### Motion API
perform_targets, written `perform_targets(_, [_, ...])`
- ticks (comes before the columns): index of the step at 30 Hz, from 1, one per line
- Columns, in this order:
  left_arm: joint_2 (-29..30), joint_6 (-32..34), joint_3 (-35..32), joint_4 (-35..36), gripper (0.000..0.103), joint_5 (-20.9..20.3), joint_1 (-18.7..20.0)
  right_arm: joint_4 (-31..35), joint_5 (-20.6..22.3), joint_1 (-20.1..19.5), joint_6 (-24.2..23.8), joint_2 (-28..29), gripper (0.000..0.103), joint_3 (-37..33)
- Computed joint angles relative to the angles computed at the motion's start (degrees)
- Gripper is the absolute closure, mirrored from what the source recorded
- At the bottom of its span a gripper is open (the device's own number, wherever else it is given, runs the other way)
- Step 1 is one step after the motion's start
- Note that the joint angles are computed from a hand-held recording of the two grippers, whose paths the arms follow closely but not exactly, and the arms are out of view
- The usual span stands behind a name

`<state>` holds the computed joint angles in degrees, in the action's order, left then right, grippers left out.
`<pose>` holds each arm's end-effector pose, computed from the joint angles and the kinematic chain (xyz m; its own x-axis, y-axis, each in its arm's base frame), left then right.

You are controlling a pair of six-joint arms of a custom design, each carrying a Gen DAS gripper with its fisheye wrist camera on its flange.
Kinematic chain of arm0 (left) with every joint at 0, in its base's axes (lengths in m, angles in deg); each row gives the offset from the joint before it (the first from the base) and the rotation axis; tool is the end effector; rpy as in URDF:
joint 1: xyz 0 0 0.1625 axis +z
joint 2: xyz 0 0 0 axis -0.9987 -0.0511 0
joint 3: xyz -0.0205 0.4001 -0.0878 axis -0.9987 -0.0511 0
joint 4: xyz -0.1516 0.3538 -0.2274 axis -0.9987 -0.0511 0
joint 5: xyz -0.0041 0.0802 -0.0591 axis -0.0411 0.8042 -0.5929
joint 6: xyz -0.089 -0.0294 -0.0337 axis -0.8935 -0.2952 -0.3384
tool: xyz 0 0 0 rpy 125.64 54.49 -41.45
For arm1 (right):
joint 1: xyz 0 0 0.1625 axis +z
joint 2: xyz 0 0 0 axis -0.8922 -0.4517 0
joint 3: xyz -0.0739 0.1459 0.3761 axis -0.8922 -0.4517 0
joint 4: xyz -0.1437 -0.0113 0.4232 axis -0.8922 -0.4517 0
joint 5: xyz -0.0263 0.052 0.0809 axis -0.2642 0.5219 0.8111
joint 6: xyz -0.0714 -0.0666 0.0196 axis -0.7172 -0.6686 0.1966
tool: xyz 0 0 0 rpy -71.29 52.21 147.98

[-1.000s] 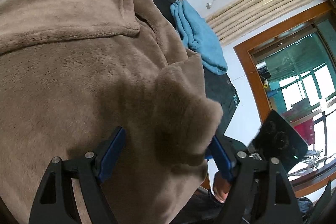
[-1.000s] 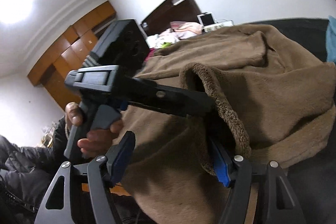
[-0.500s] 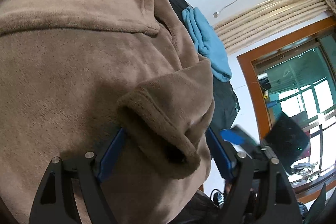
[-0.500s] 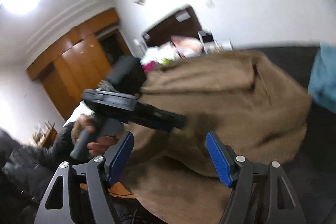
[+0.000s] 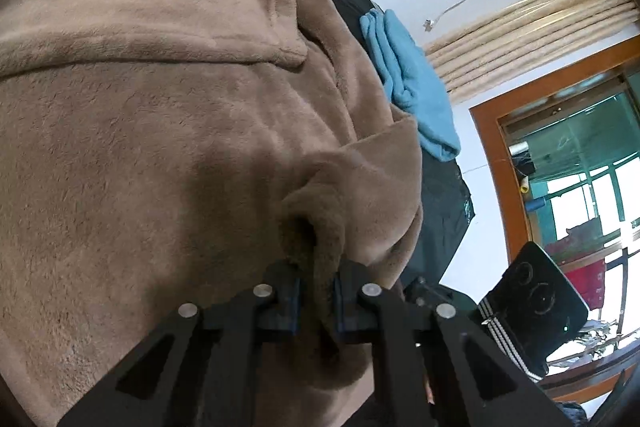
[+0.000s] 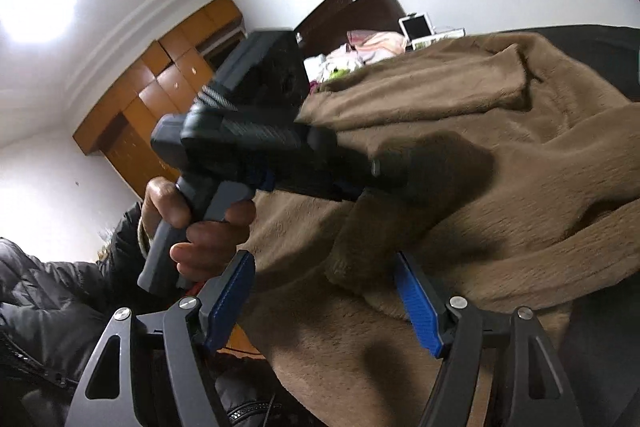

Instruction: Fold clothes

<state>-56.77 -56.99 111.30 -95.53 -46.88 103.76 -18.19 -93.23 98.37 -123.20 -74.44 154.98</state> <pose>-0.3592 -0.2795 -0.0627 -0.9929 0.1066 -0.0536 0.1182 0.9406 -0.3183 -0.0647 -0.2433 0.3278 -0.6626 -0.7455 -0.0716 -0.6970 0.6489 -0.3051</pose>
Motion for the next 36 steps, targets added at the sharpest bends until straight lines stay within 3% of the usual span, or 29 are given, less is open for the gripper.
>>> perform_targets(2, [-0.82,0.97,-0.95,1.86,0.09,1.72,-0.44,0.86,1.86,-0.73,-0.43,0.64,0.03,-1.39])
perform_targets(8, [-9.25,6.32,-1.95,6.57,0.09,13.21,-3.48,1.83,9.4,-2.3,-0.48,1.95,0.03,-5.78])
perform_targets(12, [-15.25,7.26,-2.02,12.31,0.09,21.04,-4.58,-2.64,12.07,-0.45,4.1,3.52,0.03,-7.01])
perform_targets(16, [-20.17,7.24,-1.84,17.02,0.09,26.26,-3.58,-8.63,13.25,1.72,9.61,5.48,0.03,-7.8])
perform_targets(20, [-26.03,5.21,0.62,20.47,0.09,30.24,-3.11,-17.9,10.85,7.12,16.42,7.01,0.03,-6.79])
perform_targets(25, [-37.26,-1.79,6.49,28.18,0.09,36.69,-4.36,-27.59,6.84,13.5,23.42,9.32,0.03,-5.5])
perform_targets(29, [-46.42,-9.16,10.73,37.22,0.09,39.95,-4.56,-38.3,1.66,22.13,30.52,14.66,0.03,-4.53])
perform_targets(33, [-52.19,-14.91,13.24,44.33,0.09,40.0,-3.35,-50.65,-5.17,30.95,37.19,21.51,0.03,-3.36])
perform_targets(36, [-54.74,-16.27,15.36,45.01,0.089,38.07,-1.35,-59.41,-10.05,36.83,41.72,27.7,0.03,-3.49])
